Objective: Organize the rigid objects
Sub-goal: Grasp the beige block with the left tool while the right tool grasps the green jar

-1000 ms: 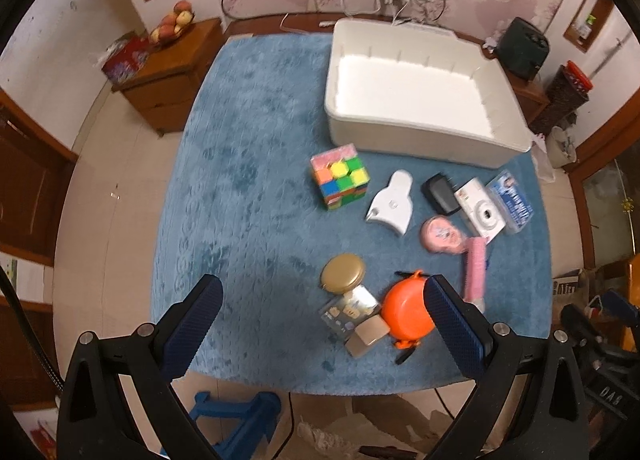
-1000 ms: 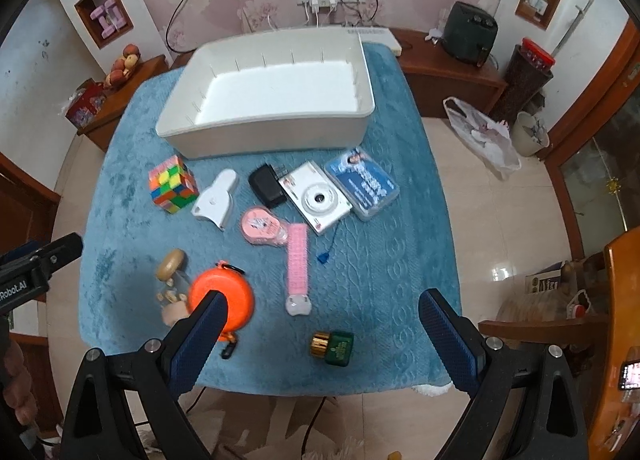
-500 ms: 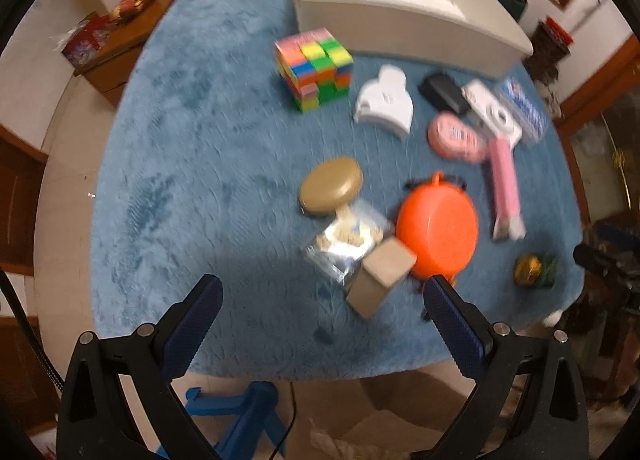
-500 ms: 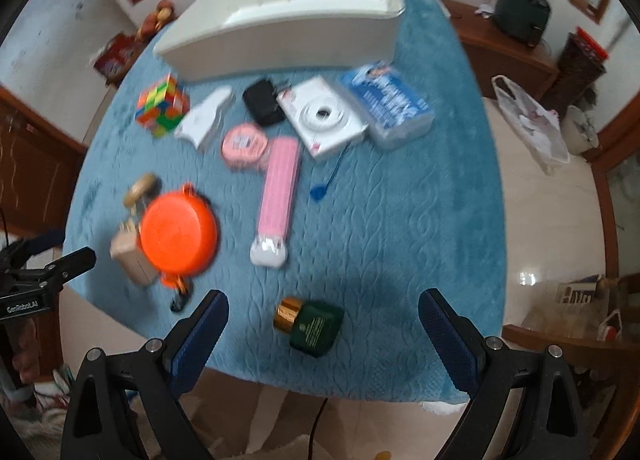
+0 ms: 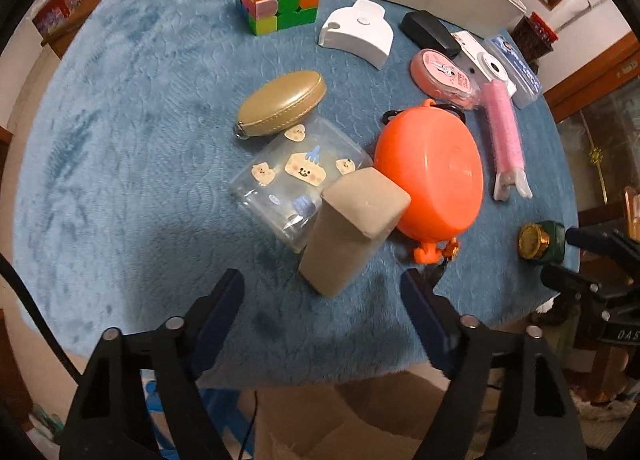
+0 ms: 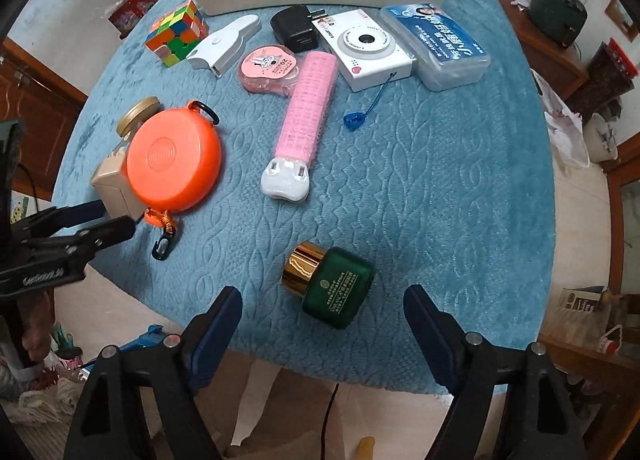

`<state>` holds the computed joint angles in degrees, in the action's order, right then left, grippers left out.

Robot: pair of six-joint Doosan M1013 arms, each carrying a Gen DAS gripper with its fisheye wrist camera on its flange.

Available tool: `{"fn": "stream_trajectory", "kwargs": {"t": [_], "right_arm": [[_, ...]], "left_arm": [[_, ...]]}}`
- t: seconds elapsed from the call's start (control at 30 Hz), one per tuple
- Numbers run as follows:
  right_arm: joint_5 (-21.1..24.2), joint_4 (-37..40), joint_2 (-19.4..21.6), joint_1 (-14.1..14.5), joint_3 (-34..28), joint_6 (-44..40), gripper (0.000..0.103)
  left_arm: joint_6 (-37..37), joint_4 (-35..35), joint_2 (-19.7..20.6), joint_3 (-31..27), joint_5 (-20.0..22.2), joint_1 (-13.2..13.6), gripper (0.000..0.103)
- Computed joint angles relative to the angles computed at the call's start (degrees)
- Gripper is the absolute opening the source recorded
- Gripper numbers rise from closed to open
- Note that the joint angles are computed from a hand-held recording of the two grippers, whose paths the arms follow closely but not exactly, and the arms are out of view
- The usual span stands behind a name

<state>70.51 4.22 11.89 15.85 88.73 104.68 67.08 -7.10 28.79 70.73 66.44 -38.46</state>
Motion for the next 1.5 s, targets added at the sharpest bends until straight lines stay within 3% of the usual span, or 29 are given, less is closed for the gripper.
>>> {"fn": "stream_trajectory", "kwargs": {"t": [0.07, 0.17, 0.3, 0.47, 0.63, 0.97, 1.1, 1.27, 1.3, 1.5], "right_arm": [[-0.4, 0.0, 0.0, 0.1, 0.1, 0.2, 0.08], [-0.6, 0.4, 0.2, 0.2, 0.4, 0.2, 0.075], [-0.2, 1.8, 0.3, -0.2, 0.7, 0.1, 0.061], [-0.5, 3.4, 0.2, -0.9, 1.4, 0.6, 0.059], [-0.8, 4.0, 0.2, -1.3, 1.8, 1.1, 0.047], [-0.5, 6.1, 0.6, -2.1, 1.5, 3.1, 0.05], [-0.4, 7.5, 0.7, -2.5, 1.5, 5.1, 0.056], [0.5, 5.5, 1.7, -1.7, 0.6, 7.3, 0.054], [-0.1, 5.4, 1.6, -1.6, 0.7, 7.8, 0.049], [-3.6, 7.7, 0.1, -2.5, 2.2, 6.7, 0.048]], "left_arm": [[-0.2, -1.5, 0.3, 0.2, -0.8, 0.4, 0.068], [-0.5, -1.0, 0.1, 0.4, -1.9, 0.3, 0.066], [0.7, -1.6, 0.3, -0.1, -2.4, 0.2, 0.05], [-0.7, -0.6, 1.0, -1.1, -2.3, -0.7, 0.048], [-2.2, 0.0, 0.8, -0.8, -2.8, -1.8, 0.044], [-4.2, 0.6, -2.4, 4.0, -6.4, -1.8, 0.036], [-4.0, 1.2, -2.1, 3.6, -6.1, -1.8, 0.035], [-3.0, -0.2, -0.6, 1.6, -4.3, -1.9, 0.034], [-2.8, 0.2, -0.3, 1.2, -4.0, -2.1, 0.031], [-2.8, 1.4, -0.7, 1.4, -5.9, -2.5, 0.027]]}}
